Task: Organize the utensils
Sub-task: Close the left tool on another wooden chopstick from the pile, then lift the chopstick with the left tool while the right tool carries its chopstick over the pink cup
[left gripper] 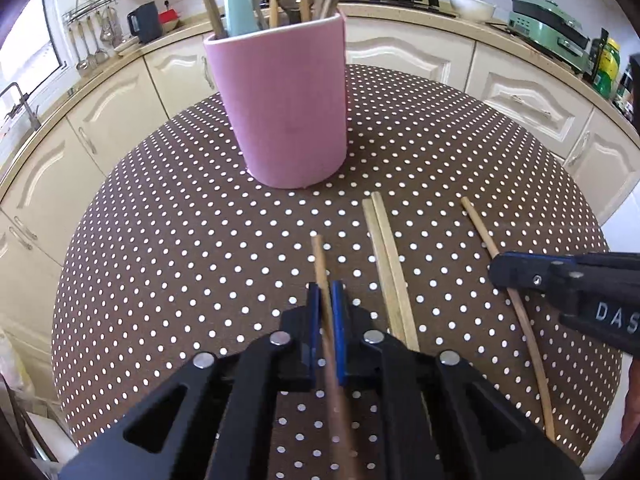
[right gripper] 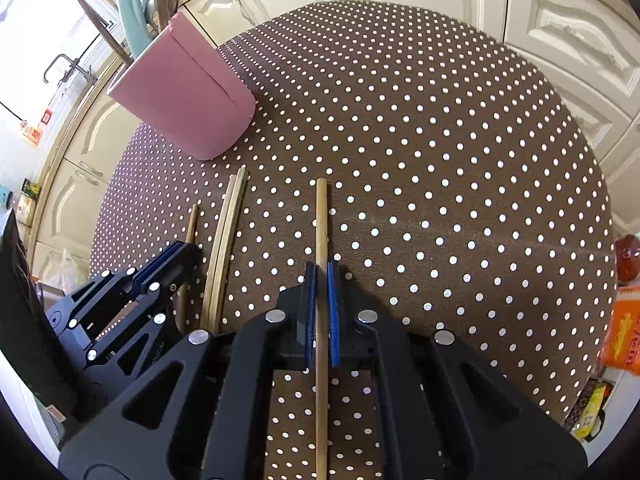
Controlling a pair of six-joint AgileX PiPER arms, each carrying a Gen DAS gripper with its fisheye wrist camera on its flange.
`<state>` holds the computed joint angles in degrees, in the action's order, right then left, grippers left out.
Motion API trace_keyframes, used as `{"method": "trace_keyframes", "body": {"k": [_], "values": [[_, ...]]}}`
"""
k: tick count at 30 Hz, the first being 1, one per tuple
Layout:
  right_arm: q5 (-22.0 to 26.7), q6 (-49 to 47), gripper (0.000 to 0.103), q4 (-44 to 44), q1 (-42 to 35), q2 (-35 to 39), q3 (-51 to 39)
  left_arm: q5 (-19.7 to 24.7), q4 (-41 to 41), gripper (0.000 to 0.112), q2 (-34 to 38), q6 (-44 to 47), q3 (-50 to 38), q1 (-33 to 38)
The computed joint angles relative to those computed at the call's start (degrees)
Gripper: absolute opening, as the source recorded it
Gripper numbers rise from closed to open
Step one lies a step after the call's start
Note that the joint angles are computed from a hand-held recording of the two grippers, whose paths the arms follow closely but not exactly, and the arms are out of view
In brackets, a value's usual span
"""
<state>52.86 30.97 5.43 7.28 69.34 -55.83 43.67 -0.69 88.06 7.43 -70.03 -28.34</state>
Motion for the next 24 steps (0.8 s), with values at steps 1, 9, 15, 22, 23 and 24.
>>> {"method": "trace_keyframes", "body": {"k": [1, 9, 15, 22, 23, 24], "values": [[-0.39, 1.16, 0.006, -0.49, 0.33, -0.24, 0.3, 0.07, 0.37, 0.006, -0.09, -0.65, 0.0, 0.02], [0.74, 8.51, 0.006, -5.3, 2.19, -3.89, 0.2, -0.04, -8.89, 0.006, -3.77, 8.2, -0.09, 6.95], [3.86, 16.91, 0.006, -14.66, 8.81, -6.81, -2.5, 2.64, -16.49, 0.006, -6.92, 13.79, -1.16, 12.43], [8.85, 24.76, 0.006, -23.77, 16.73, -9.06, -6.43, 6.25, -23.89, 0.006, -10.86, 19.99, -2.32, 18.31], [9.67, 25.9, 0.006, -24.93, 17.95, -9.25, -7.09, 6.52, -24.38, 0.006, -11.54, 20.06, -2.69, 18.57], [9.85, 26.18, 0.006, -25.26, 18.34, -9.11, -7.5, 6.72, -25.31, 0.006, -12.26, 20.68, -2.74, 19.28]]}}
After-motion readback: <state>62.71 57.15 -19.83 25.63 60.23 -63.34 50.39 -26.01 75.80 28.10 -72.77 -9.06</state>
